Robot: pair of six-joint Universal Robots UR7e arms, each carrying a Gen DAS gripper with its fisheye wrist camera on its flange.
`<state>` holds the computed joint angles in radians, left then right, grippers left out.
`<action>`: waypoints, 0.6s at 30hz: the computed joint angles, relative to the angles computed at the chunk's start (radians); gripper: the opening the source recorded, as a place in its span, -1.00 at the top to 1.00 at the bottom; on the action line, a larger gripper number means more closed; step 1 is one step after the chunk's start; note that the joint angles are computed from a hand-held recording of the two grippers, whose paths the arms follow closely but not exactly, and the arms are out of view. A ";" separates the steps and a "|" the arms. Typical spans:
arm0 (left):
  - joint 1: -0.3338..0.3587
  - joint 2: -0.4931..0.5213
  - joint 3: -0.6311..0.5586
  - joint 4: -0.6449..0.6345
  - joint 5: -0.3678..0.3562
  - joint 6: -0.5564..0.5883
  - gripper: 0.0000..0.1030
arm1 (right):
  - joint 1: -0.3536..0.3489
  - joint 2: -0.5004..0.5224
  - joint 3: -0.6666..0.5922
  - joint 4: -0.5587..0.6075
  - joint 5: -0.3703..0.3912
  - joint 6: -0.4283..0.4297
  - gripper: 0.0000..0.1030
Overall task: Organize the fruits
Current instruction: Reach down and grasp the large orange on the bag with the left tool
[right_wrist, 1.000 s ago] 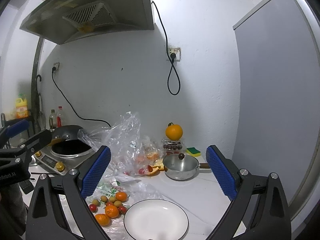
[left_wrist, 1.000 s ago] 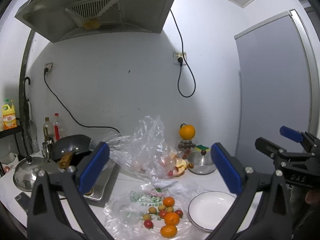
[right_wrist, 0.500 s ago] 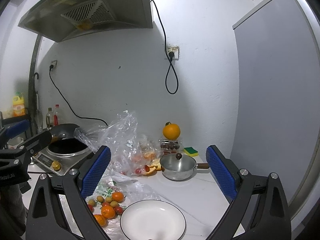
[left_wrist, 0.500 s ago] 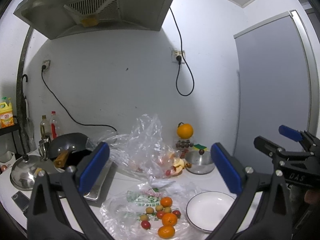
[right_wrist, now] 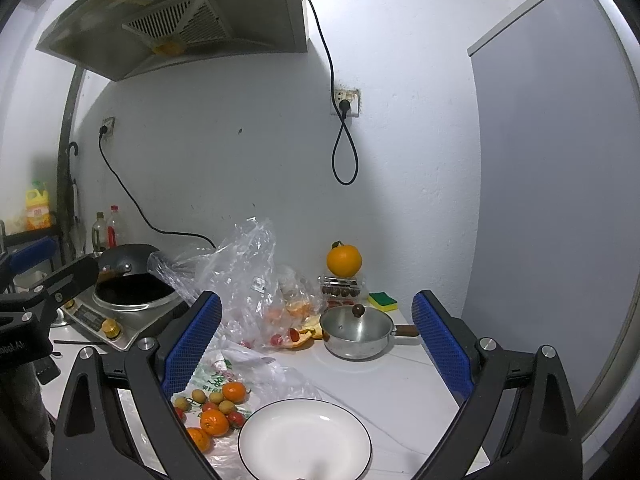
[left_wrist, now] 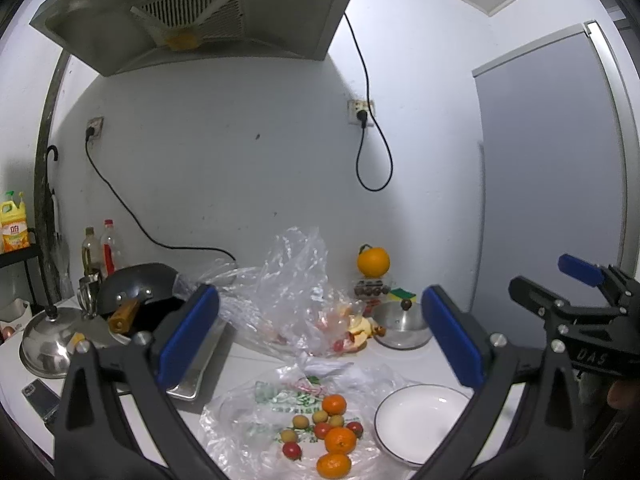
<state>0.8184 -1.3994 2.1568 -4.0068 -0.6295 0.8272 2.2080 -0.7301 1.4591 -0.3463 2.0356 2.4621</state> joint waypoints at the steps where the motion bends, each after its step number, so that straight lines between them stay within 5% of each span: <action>1: 0.003 0.002 -0.002 0.005 -0.001 -0.003 -0.99 | 0.000 0.001 -0.002 0.000 0.001 0.001 -0.90; 18: 0.136 0.059 -0.005 0.194 0.004 -0.176 -0.99 | -0.068 0.083 -0.080 0.110 -0.012 0.004 -0.90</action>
<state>0.9544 -1.3403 2.1522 -3.8130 -0.6256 0.6517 2.1396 -0.6474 1.3791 -0.2363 2.0238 2.4661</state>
